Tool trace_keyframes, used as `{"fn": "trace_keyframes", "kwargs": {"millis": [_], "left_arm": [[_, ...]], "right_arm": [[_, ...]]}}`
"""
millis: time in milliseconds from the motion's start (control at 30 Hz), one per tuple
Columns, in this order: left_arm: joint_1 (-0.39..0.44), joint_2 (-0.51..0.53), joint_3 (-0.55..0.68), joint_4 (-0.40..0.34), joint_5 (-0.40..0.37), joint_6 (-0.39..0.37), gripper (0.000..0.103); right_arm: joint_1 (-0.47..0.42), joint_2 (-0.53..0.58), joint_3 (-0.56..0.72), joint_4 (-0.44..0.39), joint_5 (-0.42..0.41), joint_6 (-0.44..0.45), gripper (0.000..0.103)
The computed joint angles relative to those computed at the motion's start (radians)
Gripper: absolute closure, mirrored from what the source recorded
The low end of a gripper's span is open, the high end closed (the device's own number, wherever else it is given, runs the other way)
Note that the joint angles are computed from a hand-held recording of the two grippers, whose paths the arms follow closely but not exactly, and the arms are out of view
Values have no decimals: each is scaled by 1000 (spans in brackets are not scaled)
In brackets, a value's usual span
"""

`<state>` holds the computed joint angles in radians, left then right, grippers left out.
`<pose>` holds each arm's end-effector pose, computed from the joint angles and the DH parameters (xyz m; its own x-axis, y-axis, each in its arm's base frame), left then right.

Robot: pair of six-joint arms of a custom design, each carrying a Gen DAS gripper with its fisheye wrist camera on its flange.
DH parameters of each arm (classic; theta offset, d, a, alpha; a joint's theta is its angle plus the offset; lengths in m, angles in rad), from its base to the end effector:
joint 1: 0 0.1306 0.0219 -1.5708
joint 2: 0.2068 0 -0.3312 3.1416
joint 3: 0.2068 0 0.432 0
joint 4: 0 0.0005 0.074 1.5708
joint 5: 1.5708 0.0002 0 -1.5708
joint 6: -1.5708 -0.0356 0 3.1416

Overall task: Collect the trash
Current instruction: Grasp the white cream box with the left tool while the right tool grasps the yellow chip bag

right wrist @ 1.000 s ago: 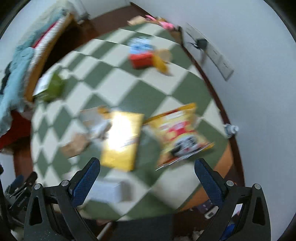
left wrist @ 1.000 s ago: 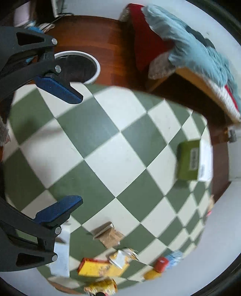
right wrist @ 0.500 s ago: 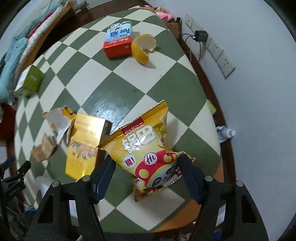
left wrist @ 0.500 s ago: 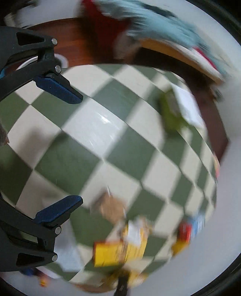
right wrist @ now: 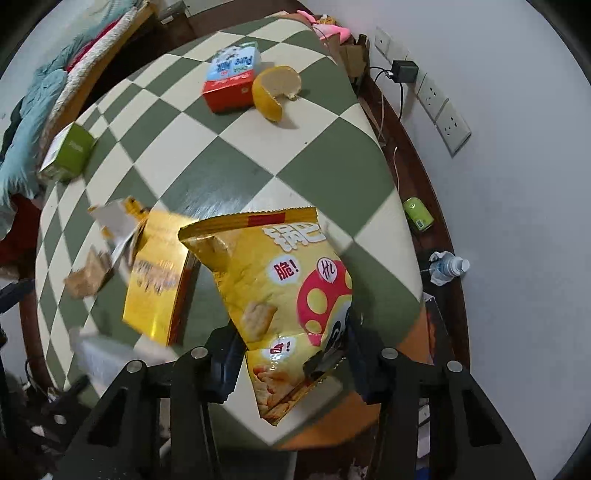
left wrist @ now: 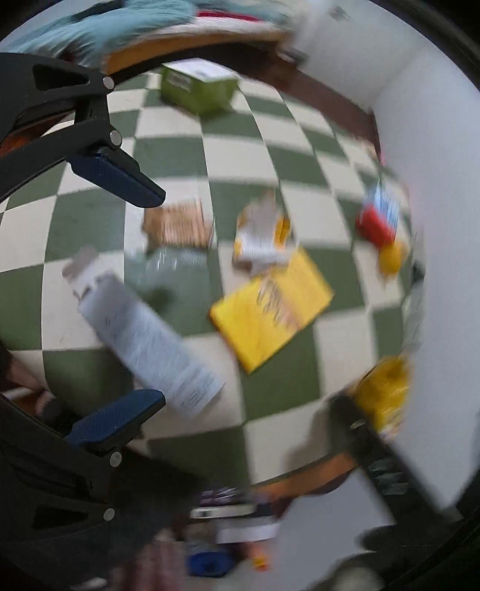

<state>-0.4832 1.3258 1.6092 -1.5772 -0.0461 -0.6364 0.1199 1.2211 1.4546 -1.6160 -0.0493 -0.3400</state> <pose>0.4024 -0.2098 0.4769 -0.4158 0.8886 -0.1936 0.8705 0.4505 0.1982 0.4122 0.0509 0.4507 -0.9623 0.2196 -0.1603 0.2040 0.9730 0.1080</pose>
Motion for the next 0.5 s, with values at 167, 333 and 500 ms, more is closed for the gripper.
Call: {"fn": "trace_keyframes", "kwargs": {"millis": [167,333,500], "left_arm": [[-26,27,-31,-18,-46,-23,52],[1,37,-7,-41,-34,68,62],[98,104,63,-108,31,364,64]], "right_arm": [[-4,-45,-32,-19,-71,-23,53],[3,-43,-55,-26,-80,-11,51],[9,-33,-60,0,-75,-4,35]]}}
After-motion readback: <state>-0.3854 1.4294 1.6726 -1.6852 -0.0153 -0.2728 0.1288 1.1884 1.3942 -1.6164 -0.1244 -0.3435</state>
